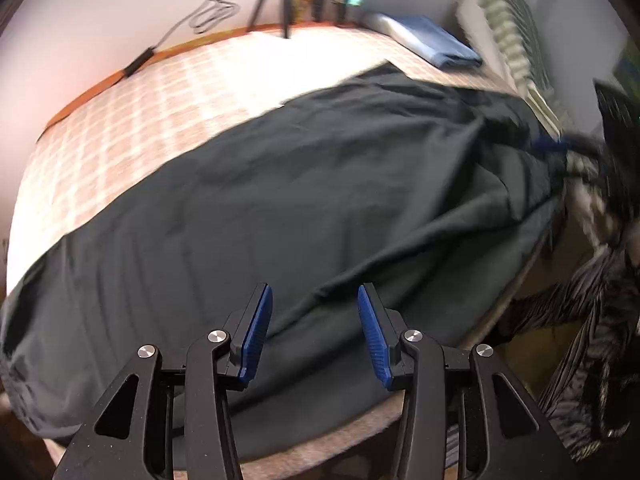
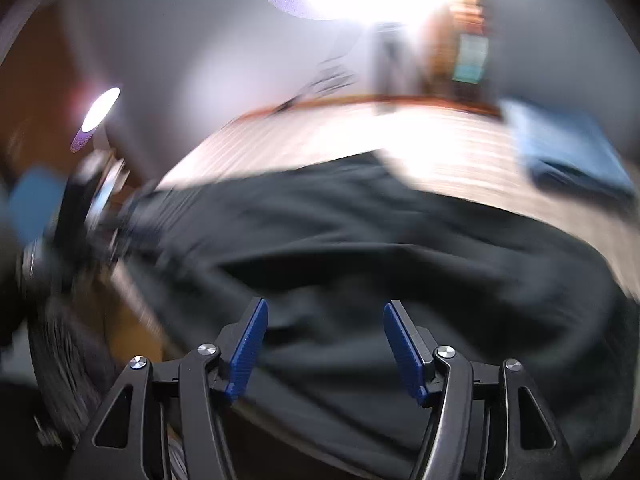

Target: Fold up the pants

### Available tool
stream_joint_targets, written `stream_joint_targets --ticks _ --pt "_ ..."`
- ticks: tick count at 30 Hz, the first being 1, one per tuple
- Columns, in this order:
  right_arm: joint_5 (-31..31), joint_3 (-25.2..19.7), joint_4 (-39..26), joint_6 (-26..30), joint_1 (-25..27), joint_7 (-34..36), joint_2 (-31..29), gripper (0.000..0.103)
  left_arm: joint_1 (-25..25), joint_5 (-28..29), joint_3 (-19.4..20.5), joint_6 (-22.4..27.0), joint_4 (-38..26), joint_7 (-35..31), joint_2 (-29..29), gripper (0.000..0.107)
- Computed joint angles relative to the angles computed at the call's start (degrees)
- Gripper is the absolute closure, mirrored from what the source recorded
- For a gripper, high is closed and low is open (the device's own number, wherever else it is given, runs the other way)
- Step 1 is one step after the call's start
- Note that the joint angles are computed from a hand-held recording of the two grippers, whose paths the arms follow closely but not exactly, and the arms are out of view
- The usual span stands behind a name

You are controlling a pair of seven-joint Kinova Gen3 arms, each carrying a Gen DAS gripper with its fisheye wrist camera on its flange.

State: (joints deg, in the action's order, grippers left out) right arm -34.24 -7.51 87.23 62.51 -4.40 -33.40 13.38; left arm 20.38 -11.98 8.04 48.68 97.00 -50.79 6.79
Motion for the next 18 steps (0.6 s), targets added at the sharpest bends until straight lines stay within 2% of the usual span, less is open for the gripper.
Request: stream_joint_targets --ticks 5,11,13,14,16,18 --pt "7.52 -2.75 2.16 -2.91 -7.74 -0.52 0.84 0.039 -2.72 2.22 -1.28 -8.19 6.18 4.92 -4.13 0.064" --pt "15.5 -3.75 5.0 -9.18 -14.06 -2.14 0.72 0.041 -4.26 0.68 -0.14 -11.67 10.31 10.44 -6.65 0.064" --pt "15.93 -3.92 5.23 -9.63 -14.4 -2.6 0.86 0.056 -4.84 0.55 0.07 -13.22 12.0 11.76 -7.61 0.064" --pt "16.17 -3.92 4.85 -9.11 -14.59 -3.14 1.16 0.068 -5.22 0.48 0.13 -14.19 12.94 12.7 -8.1 0.064" --pt "15.38 -4.05 5.47 -9.43 -13.79 -2.49 0.73 0.075 -6.1 1.17 0.13 -16.05 14.51 13.27 -8.97 0.064" --pt "14.79 -4.0 5.7 -9.27 -13.25 -2.06 0.4 0.095 -7.05 1.17 0.26 -17.03 15.61 14.12 -9.83 0.064"
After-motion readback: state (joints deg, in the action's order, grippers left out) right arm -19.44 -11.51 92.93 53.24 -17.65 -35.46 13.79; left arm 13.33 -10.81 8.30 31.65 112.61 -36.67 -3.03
